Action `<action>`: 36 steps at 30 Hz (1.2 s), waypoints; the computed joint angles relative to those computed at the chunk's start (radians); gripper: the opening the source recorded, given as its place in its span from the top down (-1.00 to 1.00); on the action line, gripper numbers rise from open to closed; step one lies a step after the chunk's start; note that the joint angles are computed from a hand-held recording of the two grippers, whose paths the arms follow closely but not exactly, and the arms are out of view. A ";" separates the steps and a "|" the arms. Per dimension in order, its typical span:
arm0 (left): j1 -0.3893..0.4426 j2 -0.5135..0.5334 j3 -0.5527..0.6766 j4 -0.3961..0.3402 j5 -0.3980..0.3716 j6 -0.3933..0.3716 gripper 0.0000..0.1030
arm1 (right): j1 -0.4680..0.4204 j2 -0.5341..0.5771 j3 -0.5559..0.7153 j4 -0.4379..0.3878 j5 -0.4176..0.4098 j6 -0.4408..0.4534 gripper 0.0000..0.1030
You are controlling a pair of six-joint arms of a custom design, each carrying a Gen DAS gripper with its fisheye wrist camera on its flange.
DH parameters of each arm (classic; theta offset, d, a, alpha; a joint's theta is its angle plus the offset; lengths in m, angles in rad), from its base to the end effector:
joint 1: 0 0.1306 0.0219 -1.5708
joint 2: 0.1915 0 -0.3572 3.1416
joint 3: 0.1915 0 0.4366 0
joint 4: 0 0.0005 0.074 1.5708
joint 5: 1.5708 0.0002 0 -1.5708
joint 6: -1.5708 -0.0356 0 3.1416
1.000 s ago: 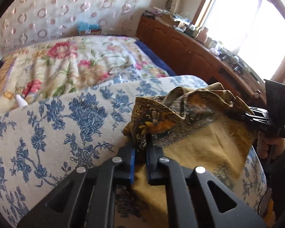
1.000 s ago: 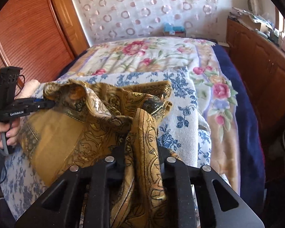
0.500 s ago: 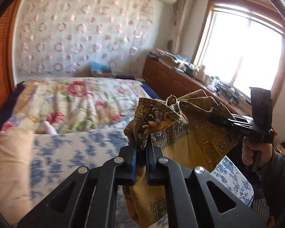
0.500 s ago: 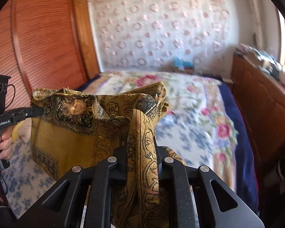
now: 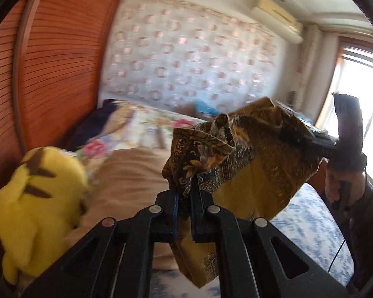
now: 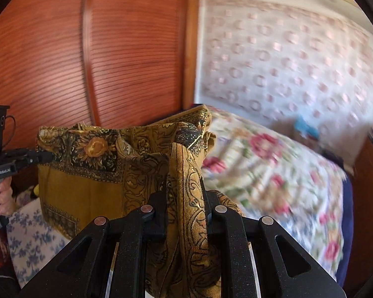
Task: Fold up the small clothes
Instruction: 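Carry the folded shirt with both grippers toward the yellow plush toy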
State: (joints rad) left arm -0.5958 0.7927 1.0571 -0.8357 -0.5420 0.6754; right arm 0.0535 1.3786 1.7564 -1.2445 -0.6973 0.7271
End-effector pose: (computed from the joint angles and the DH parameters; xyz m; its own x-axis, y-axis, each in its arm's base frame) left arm 0.2860 -0.1723 0.4855 -0.4253 -0.3587 -0.8309 -0.1849 0.9332 -0.3082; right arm 0.4910 0.0487 0.5715 -0.2655 -0.5245 -0.8090 -0.8466 0.5282 -0.0646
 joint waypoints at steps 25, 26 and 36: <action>0.078 -0.175 -0.213 -0.147 0.014 0.213 0.90 | 0.485 0.310 0.230 0.090 0.299 -0.078 0.55; 0.071 -0.164 -0.205 -0.157 -0.001 0.207 0.88 | 0.485 0.322 0.243 0.080 0.316 -0.088 0.46; 0.077 -0.198 -0.184 -0.195 -0.037 0.156 0.17 | 0.397 0.258 0.180 0.166 0.254 -0.208 -0.05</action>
